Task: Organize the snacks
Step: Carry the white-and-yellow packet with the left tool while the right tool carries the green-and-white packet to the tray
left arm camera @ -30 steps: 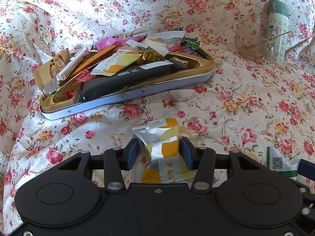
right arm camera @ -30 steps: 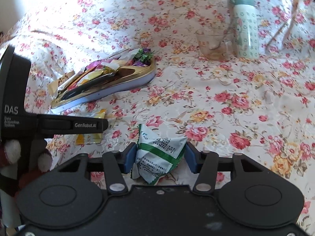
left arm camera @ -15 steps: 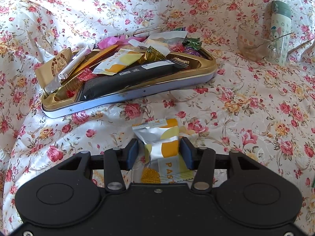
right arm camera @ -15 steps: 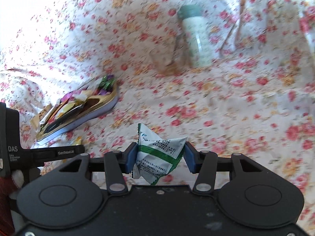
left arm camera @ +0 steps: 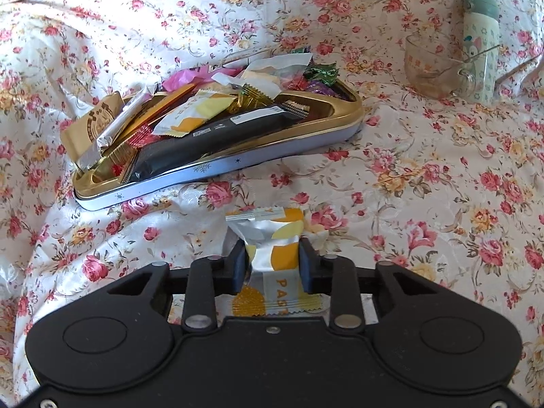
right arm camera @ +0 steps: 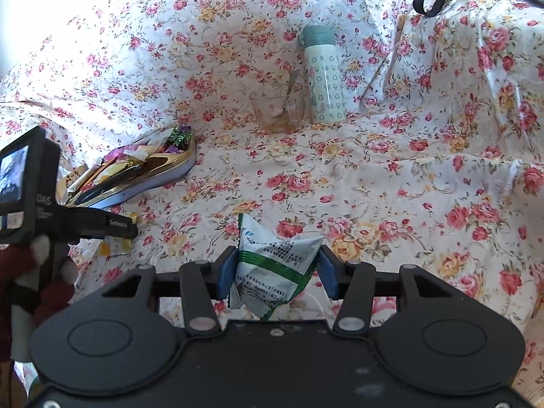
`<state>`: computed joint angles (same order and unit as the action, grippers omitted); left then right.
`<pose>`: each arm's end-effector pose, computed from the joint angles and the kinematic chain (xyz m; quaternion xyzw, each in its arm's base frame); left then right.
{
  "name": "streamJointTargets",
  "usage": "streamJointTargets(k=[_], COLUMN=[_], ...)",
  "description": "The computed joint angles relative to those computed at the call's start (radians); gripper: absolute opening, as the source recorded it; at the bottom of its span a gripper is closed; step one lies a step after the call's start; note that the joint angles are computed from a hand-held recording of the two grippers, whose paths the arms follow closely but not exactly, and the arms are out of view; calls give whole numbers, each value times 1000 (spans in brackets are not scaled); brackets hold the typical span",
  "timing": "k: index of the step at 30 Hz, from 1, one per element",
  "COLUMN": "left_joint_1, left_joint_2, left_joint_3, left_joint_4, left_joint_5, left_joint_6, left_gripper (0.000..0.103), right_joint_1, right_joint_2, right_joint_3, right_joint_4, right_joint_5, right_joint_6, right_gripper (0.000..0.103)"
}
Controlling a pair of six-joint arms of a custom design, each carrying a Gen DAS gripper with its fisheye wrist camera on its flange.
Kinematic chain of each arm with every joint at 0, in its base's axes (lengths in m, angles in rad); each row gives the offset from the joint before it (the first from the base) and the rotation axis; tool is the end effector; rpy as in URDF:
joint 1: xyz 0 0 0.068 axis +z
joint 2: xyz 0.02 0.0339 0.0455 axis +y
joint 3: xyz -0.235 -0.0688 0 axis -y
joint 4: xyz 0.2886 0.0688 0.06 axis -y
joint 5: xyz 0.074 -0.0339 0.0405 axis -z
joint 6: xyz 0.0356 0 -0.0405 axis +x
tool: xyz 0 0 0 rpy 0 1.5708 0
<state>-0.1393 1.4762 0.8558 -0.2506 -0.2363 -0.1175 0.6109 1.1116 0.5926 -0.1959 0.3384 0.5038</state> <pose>0.3353 -0.0386 0.1454 -0.0302 0.9332 0.0662 0.3518 0.2340 0.1495 0.1626 0.0218 0.8993 0.0864 0.4282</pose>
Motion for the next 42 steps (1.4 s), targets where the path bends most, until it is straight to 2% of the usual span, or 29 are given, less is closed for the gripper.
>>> streamJointTargets(k=[4, 7, 12, 22, 24, 27, 33, 38, 40, 42], left_joint_1=[35, 63, 48, -105, -161, -284, -529, -782, -833, -845], left_joint_2=[-38, -121, -333, -788, -866, -957, -1093, -1073, -1067, -1075], left_joint_3=[11, -20, -115, -266, -282, -296, -303, -284, -282, -292], left_joint_4=[-82, -138, -245, -576, -642, -735, -908, -1064, -1112, -1130], left_joint_5=[61, 112, 113, 46, 10, -95, -252, -434, -460, -459], left_joint_6=[-72, -126, -172, -316, -357, -443, -668, -942, -1024, -1047], left_gripper=[38, 38, 38, 39, 39, 39, 39, 39, 39, 39], right_joint_1=[0, 2, 13, 131, 177, 254, 453, 637, 688, 709], right_joint_2=[-85, -155, -271, -587, -653, -737, -859, -888, -884, -876], right_joint_3=[-43, -71, -108, -167, -175, -184, -197, -185, -176, -173], right_joint_4=[-15, -33, -76, -274, -325, -396, -529, -627, -656, -664], right_joint_5=[-2, 2, 6, 68, 98, 146, 276, 412, 445, 451], right_joint_6=[2, 2, 3, 17, 31, 56, 144, 246, 285, 301], right_gripper=[53, 53, 53, 53, 53, 53, 53, 53, 53, 53])
